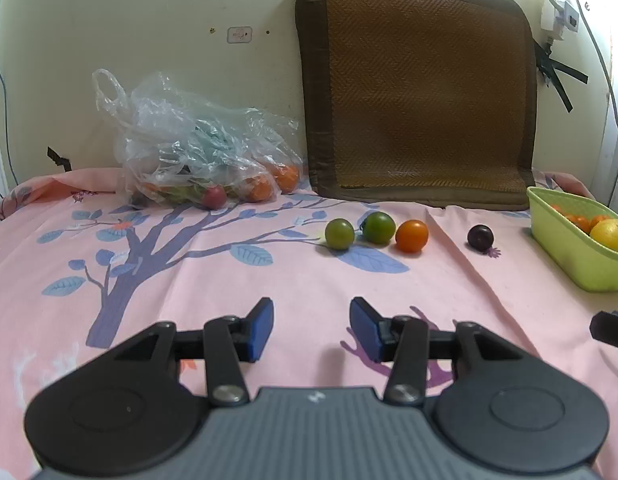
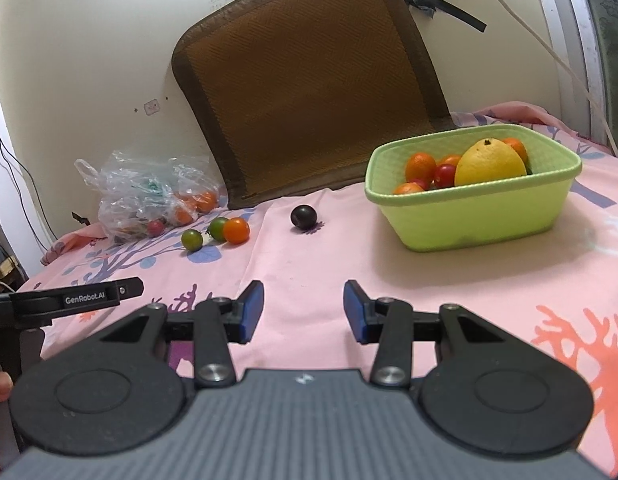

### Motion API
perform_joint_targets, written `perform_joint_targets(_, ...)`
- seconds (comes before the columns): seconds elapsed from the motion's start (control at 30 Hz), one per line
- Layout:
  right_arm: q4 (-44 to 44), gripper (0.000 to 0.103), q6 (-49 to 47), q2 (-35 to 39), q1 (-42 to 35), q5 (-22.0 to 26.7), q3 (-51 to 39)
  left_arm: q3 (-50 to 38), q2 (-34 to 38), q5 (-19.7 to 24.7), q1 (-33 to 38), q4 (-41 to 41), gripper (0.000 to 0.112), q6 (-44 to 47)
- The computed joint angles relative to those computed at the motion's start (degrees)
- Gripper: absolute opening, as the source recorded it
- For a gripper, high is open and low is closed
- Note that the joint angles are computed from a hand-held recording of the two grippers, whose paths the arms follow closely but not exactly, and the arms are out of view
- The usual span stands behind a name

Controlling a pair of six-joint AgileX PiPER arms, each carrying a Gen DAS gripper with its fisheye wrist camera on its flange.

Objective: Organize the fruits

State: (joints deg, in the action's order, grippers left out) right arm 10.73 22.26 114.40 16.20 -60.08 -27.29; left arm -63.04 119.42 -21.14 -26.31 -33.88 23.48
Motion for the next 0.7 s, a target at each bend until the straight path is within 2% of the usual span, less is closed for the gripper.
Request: perform_joint_targets(0.7,-2.39,0.047,1.21,0.48,-0.86,-3.91,1.63,0.01,-0.06,-0.79,-0.75,-2.94,0.043,4.0)
